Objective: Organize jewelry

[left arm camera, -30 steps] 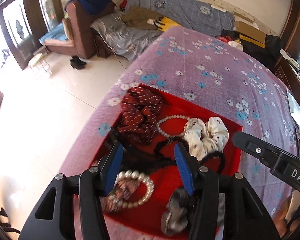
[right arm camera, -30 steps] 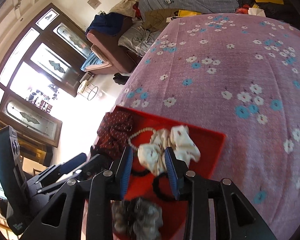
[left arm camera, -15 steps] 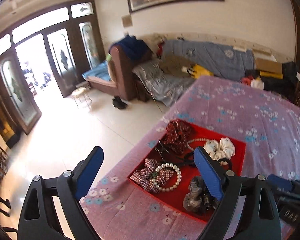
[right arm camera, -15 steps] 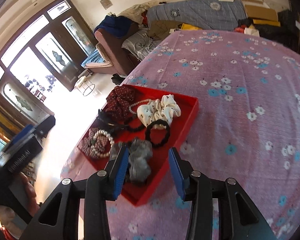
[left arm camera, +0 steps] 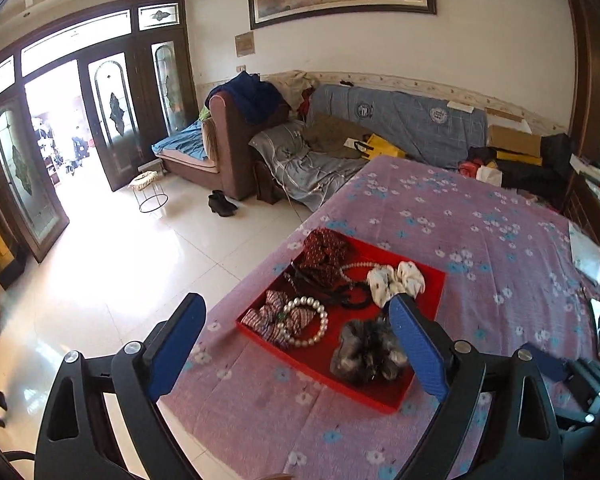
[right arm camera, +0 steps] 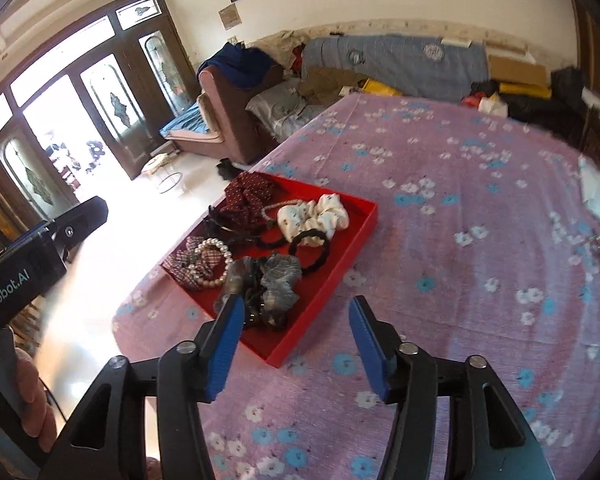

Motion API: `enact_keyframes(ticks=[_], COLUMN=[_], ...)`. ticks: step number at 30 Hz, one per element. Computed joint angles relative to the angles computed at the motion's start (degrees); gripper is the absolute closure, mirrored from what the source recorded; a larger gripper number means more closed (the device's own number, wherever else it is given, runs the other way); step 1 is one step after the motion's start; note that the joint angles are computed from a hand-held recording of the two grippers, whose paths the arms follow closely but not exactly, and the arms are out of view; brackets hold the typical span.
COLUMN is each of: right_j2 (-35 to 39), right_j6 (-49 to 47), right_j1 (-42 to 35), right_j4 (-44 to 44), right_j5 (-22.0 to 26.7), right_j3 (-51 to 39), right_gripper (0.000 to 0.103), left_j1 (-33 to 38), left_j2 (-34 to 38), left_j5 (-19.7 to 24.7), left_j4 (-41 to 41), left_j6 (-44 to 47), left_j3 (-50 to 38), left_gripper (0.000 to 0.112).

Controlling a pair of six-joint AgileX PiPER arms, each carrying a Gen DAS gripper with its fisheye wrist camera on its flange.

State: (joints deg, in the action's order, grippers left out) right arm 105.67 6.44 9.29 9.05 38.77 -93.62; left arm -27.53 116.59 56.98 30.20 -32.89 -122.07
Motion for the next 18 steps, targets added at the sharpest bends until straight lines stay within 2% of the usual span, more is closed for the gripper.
enact_keyframes(ticks=[3, 9, 18], right_j2=[-1.66, -2.7, -1.72], right_j6=[5.38, 10.67, 14.56], right_j1=[1.54, 3.78, 4.13], right_j4=[-6.62, -13.8, -16.68], right_j5=[-0.91, -1.3, -0.09], right_j3=[1.76, 3.23, 2.72], right_gripper=[0.033, 0.031, 0.028], left_j1=[-0.4, -0.95, 0.3], left_j2=[-1.85, -4.18, -3.63], left_j5=[-0.29, -2.15, -1.72], left_j4=[0.4, 0.57, -5.58], left_j6=[0.32, 2.04, 7.62], left_j3=[3.06, 7.27, 7.53], left_gripper=[0.02, 0.02, 0.02])
